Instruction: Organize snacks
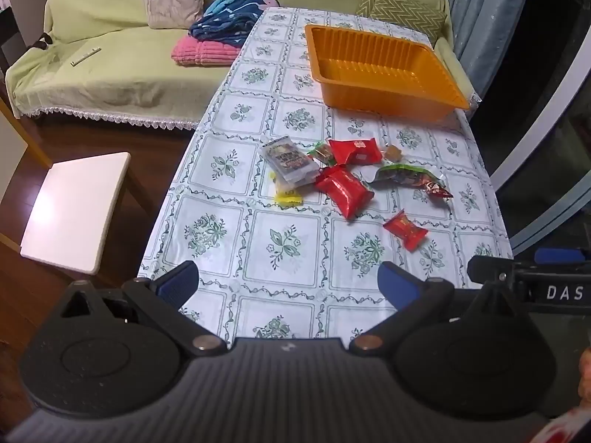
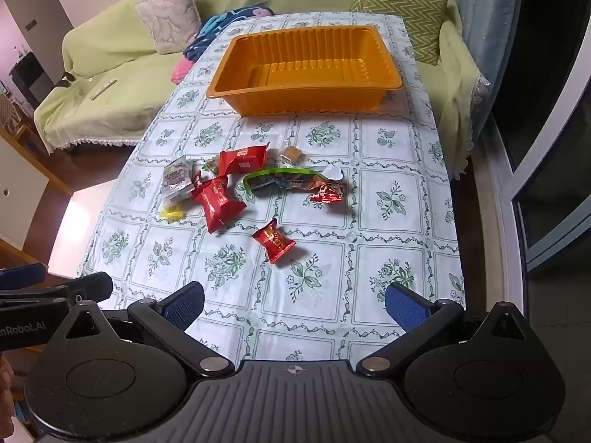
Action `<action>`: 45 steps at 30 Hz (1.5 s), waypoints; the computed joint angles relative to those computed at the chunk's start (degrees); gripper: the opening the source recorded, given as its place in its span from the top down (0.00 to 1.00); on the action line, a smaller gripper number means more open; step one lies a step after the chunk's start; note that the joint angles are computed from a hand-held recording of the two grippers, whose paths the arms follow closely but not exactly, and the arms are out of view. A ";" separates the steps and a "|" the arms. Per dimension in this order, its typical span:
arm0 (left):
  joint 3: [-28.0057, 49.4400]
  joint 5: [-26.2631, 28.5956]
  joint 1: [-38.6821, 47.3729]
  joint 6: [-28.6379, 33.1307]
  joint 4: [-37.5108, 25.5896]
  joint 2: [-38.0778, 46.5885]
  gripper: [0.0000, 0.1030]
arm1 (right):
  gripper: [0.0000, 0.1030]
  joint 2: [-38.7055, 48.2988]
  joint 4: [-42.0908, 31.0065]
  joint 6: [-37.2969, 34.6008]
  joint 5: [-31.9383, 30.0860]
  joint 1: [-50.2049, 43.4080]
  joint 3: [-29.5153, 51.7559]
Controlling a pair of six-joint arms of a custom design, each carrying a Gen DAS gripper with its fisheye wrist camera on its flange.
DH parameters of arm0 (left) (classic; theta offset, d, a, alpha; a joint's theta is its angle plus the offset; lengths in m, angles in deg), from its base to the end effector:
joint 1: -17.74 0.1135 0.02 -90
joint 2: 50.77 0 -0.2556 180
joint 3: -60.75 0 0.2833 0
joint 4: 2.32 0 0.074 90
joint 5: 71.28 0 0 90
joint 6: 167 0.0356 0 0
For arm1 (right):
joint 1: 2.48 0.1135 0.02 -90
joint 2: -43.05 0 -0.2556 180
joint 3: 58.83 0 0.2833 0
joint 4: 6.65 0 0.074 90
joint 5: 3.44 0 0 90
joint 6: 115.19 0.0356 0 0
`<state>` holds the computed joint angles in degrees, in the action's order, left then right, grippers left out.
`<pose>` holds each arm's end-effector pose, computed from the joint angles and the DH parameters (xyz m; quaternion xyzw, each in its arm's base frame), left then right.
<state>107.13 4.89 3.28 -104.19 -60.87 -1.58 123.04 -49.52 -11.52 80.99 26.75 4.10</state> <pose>0.1841 -0.0387 0.1978 -0.1362 0.9527 0.0217 0.2710 0.2612 0.1501 0.1874 -0.1431 0.9540 0.1384 0.2240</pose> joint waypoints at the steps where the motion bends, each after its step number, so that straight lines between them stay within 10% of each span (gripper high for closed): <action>1: -0.01 -0.20 -0.13 0.05 -0.09 -0.06 0.00 | 0.00 -0.22 0.30 -0.09 0.04 0.03 -0.22; 45: 0.79 2.41 1.04 0.08 1.07 2.75 0.00 | 0.00 2.00 -0.31 -0.48 -0.64 -0.86 1.78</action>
